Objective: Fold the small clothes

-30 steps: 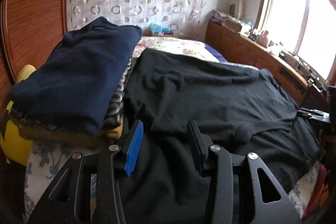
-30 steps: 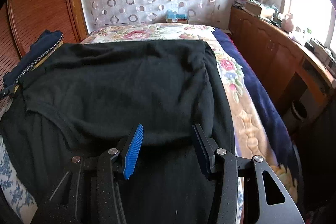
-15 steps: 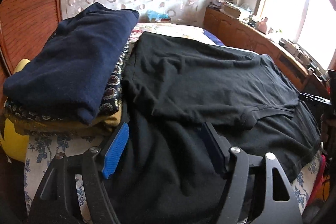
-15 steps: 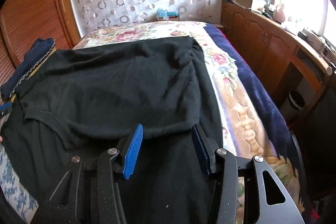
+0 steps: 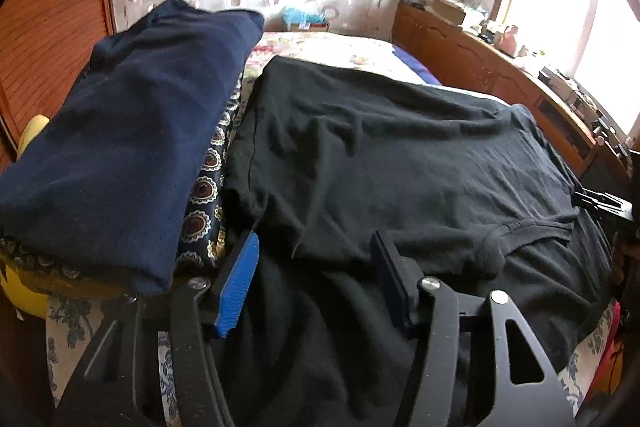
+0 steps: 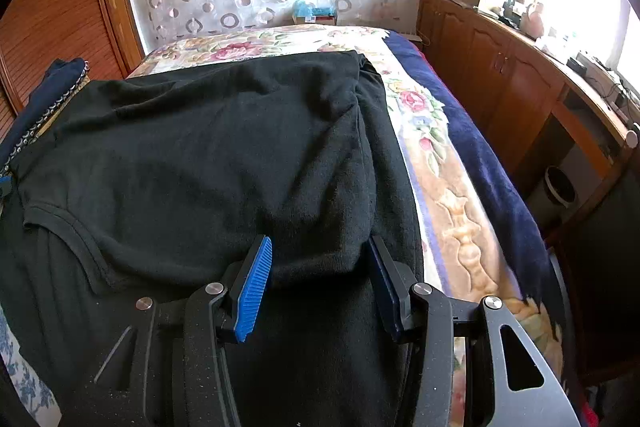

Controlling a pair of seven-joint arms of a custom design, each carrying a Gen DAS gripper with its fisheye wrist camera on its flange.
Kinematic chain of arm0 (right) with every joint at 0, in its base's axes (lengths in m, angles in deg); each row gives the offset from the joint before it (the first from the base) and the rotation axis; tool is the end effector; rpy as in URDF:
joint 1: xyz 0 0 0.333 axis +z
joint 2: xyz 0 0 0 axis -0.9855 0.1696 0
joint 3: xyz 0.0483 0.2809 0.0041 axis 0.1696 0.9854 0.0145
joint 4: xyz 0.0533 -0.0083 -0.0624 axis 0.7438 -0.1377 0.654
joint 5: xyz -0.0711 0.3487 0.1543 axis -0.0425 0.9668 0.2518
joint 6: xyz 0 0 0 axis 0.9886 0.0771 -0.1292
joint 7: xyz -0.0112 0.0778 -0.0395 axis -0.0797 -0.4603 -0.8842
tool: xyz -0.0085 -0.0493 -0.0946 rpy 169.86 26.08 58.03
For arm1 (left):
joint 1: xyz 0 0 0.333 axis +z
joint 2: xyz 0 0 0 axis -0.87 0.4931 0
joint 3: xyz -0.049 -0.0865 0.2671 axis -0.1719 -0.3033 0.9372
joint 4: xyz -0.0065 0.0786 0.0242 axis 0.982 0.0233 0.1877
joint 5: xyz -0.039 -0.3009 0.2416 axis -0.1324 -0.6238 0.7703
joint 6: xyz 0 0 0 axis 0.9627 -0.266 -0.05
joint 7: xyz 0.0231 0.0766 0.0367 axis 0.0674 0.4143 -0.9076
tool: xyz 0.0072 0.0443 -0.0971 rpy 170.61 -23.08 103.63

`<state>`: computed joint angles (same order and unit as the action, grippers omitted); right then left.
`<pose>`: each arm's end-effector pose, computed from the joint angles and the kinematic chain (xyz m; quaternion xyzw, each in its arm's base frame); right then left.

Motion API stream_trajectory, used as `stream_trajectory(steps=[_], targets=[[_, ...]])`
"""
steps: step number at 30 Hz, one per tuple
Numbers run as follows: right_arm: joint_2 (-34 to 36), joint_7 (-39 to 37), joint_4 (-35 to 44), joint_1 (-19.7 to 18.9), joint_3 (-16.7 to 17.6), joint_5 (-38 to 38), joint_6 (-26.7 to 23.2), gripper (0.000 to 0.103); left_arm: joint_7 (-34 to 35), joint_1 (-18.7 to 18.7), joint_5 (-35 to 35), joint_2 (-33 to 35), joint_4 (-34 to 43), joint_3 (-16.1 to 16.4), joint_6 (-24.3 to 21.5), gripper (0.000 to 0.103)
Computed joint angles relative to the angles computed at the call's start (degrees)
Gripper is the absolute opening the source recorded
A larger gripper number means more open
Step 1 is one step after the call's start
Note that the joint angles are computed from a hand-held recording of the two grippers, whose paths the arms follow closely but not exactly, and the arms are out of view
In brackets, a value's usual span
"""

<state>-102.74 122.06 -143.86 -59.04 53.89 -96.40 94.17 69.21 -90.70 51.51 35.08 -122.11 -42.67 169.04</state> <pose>0.4298 0.3043 0.5120 -0.6287 0.6617 -0.3092 0.2669 0.5002 -0.4337 0.4668 -0.5799 0.7302 -0.3209 0.1663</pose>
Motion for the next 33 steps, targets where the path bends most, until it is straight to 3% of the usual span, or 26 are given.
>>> stream_trajectory(steps=[7, 12, 23, 26, 28, 33], targets=[[0.0, 0.3, -0.2, -0.1, -0.1, -0.3, 0.4, 0.05, 2.5, -0.4, -1.0, 2.3, 3.2, -0.1, -3.7, 0.053], [-0.1, 0.4, -0.3, -0.1, 0.1, -0.3, 0.2, 0.05, 1.4, -1.3, 1.4, 2.6, 4.2, 0.9, -6.3, 0.028], [-0.1, 0.3, -0.1, 0.1, 0.1, -0.5, -0.2, 0.046, 1.5, -1.4, 3.5, 2.3, 3.7, 0.0, -6.8, 0.027], [-0.1, 0.4, -0.2, 0.1, 0.1, -0.5, 0.0, 0.045, 1.5, -1.7, 4.0, 3.1, 5.1, 0.3, -7.1, 0.017], [-0.1, 0.7, -0.1, 0.0, 0.1, -0.6, 0.0, 0.04, 2.2, -1.4, 3.6, 3.4, 5.6, 0.3, -6.2, 0.005], [0.5, -2.6, 0.4, 0.5, -0.2, 0.1, 0.7, 0.01, 0.0, -2.1, 6.5, 1.6, 4.1, 1.4, -3.3, 0.003]])
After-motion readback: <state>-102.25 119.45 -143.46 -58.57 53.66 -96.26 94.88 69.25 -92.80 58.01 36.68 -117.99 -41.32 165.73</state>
